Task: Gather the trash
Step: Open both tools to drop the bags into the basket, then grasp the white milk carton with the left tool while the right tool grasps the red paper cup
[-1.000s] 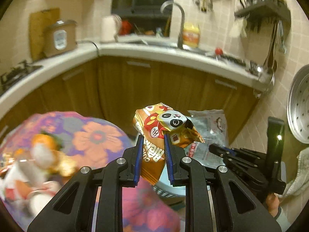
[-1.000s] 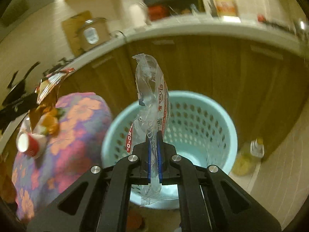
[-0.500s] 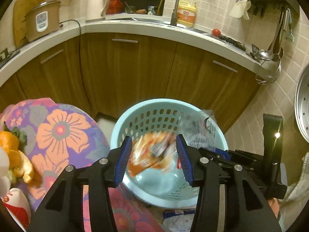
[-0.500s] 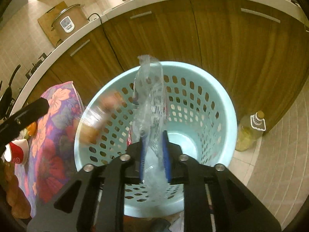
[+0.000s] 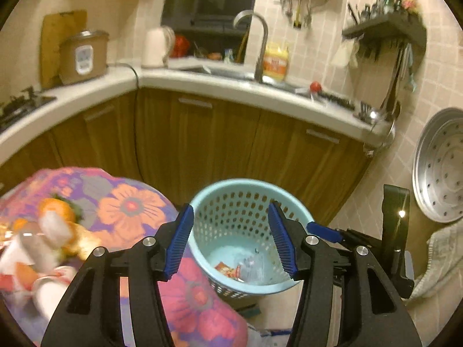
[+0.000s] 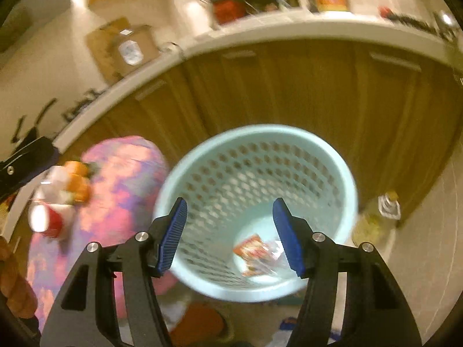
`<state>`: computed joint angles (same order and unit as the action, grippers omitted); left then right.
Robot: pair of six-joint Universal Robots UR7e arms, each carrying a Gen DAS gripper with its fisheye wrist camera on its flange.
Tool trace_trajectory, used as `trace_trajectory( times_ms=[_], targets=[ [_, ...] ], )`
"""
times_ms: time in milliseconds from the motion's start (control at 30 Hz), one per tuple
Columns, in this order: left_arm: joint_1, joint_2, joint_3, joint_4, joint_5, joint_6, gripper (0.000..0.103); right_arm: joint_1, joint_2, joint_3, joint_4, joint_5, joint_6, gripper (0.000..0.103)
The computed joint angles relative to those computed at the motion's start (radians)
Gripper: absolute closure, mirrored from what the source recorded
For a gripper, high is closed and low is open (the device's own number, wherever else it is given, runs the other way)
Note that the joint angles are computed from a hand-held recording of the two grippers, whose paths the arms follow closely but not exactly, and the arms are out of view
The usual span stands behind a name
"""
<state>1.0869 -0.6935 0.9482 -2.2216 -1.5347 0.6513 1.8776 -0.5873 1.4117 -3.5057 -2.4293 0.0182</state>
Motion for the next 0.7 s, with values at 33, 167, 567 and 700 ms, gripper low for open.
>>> trace_trajectory(
  times_ms=[33,167,567,700],
  targets=[
    [0.002,-0.015,0.011,-0.017,-0.007,0.0,0.049,0.015,0.017,-0.029,-0.01,0.008,-0.039,0.045],
    [0.024,-0.082,0.05,-0.101,-0.025,0.009,0.045,0.058,0.075,-0.143,0.044,0.071,-0.116,0.045],
    [0.153,-0.068,-0.142,-0.246,0.149,0.068,0.02,0.116,0.395,-0.7,0.397,0.214,-0.277,0.033],
    [0.202,0.044,-0.361,-0.142,0.216,0.068,0.018,0.111,0.519,-0.92,0.522,0.2,-0.298,0.026]
  ],
)
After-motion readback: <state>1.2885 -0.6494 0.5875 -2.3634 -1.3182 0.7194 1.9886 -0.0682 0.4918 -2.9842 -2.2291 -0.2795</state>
